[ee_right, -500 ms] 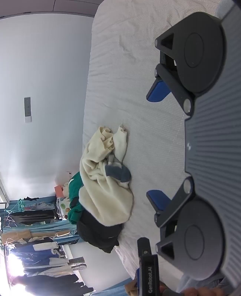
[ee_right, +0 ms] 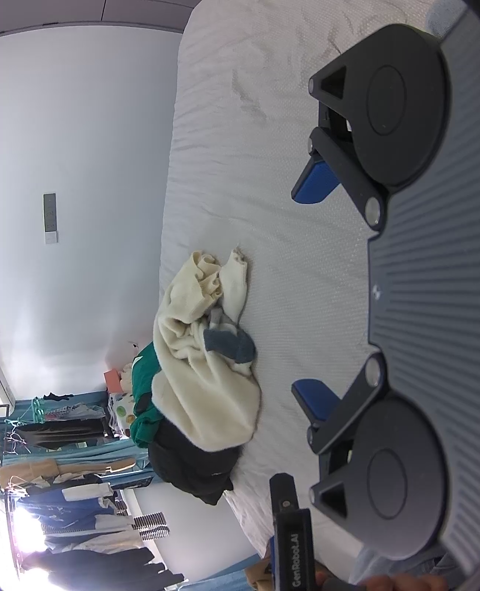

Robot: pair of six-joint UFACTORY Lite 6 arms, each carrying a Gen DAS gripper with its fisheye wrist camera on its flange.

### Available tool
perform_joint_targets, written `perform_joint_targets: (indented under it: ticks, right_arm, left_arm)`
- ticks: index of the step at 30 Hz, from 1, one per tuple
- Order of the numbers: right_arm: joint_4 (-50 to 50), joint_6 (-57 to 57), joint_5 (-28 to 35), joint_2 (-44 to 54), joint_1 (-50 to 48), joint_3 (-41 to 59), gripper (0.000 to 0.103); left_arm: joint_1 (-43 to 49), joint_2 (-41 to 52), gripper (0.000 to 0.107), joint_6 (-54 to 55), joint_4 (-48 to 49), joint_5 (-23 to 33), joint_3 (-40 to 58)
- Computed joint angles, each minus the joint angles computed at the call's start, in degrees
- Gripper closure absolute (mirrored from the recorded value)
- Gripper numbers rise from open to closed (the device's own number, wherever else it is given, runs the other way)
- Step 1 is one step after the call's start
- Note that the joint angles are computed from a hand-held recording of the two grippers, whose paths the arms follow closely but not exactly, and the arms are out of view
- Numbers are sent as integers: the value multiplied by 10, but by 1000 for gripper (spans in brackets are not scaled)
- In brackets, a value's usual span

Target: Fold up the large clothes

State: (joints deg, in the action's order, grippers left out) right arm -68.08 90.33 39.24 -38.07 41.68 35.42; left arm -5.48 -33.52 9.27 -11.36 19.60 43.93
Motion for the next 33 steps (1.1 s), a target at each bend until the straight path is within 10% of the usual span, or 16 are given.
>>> perform_joint_targets:
  ticks: [25, 33]
  right_arm:
    - [0, -3, -46, 27, -40, 4, 0]
    - [-8, 4, -76, 51, -63, 9, 0]
  left_arm:
    - [16, 19, 4, 89, -88, -28, -14]
    - [46, 47, 4, 259, -271, -37, -9]
